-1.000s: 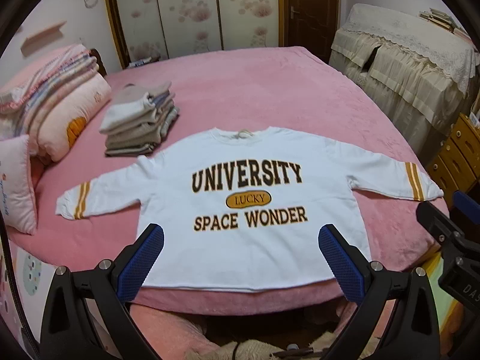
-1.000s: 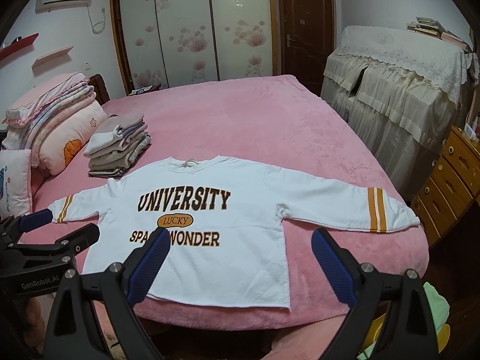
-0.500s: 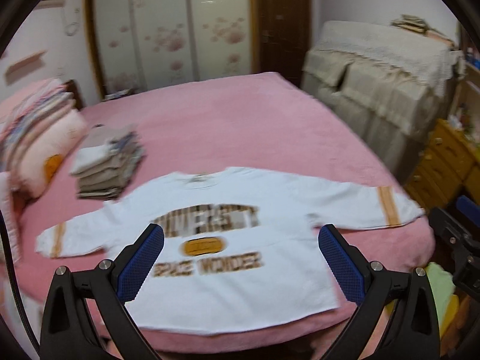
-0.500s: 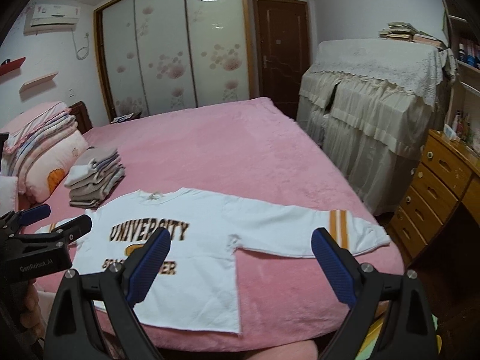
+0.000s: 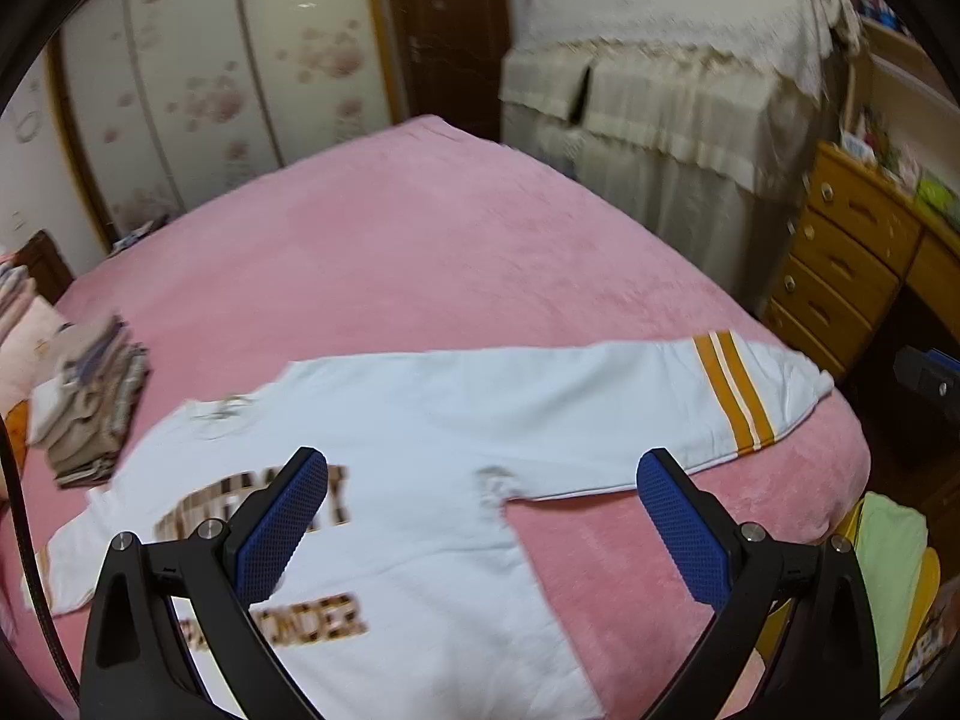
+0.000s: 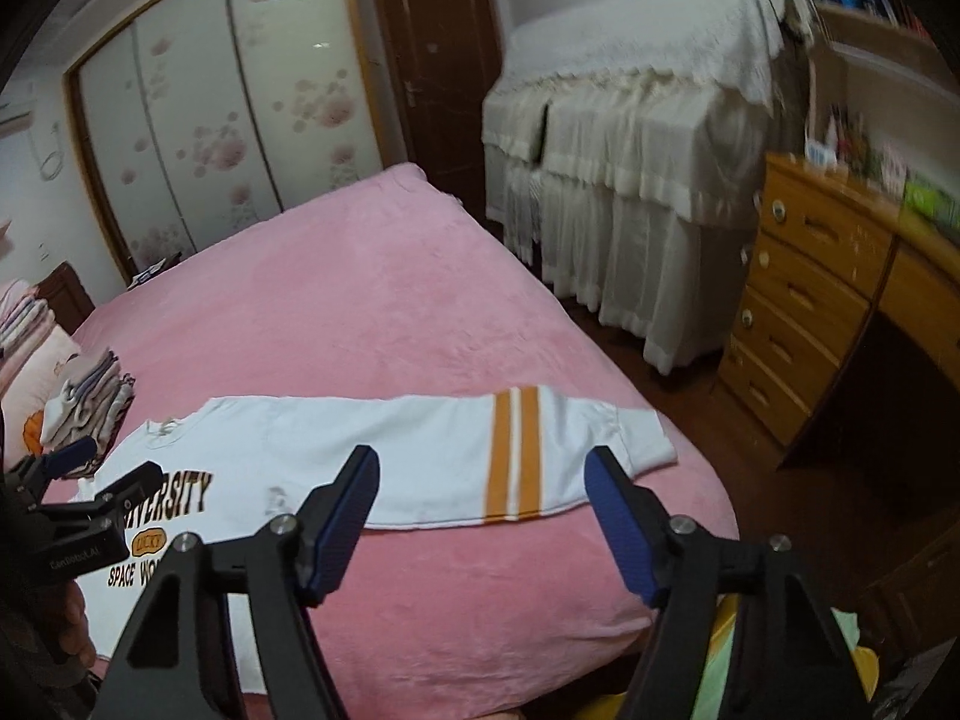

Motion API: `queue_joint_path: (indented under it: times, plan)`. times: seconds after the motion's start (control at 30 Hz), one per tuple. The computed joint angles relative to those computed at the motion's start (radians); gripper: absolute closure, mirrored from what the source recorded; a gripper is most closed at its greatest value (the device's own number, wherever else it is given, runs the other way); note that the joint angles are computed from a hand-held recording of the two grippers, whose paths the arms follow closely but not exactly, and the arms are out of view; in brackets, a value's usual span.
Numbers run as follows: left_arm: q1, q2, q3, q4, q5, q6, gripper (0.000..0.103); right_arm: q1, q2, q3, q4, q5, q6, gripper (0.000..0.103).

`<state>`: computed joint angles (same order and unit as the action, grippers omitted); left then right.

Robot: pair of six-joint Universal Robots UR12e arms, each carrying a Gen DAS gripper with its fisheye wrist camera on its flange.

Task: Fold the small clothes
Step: 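Move the right tool to the orange-striped sleeve cuff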

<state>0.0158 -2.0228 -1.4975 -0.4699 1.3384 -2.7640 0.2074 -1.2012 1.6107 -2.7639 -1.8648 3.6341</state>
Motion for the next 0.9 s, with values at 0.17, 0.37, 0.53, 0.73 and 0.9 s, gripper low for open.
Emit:
queue_joint_path:
  times: [0.17,0.37,0.53,0.73,0.9]
  plan:
    - [-0.038,-0.079,0.067,-0.094,0.015,0.000,0.001,-0.065,0.018,0.025,0.036,0.106,0.086,0.034]
    - [-0.072,-0.138,0.097,-0.146,0.029,-0.006,0.001,-0.118,0.049,0.047,0.059,0.174,0.178,0.035]
    - [-0.102,-0.175,0.111,-0.117,0.052,-0.025,0.001,-0.151,0.074,0.061,0.048,0.232,0.265,0.037]
    - [-0.126,-0.214,0.142,-0.112,0.073,-0.063,0.001,-0.171,0.097,0.066,0.024,0.256,0.339,0.041]
    - [-0.137,-0.236,0.165,-0.132,0.098,-0.079,0.001,-0.170,0.116,0.041,0.035,0.230,0.343,0.044]
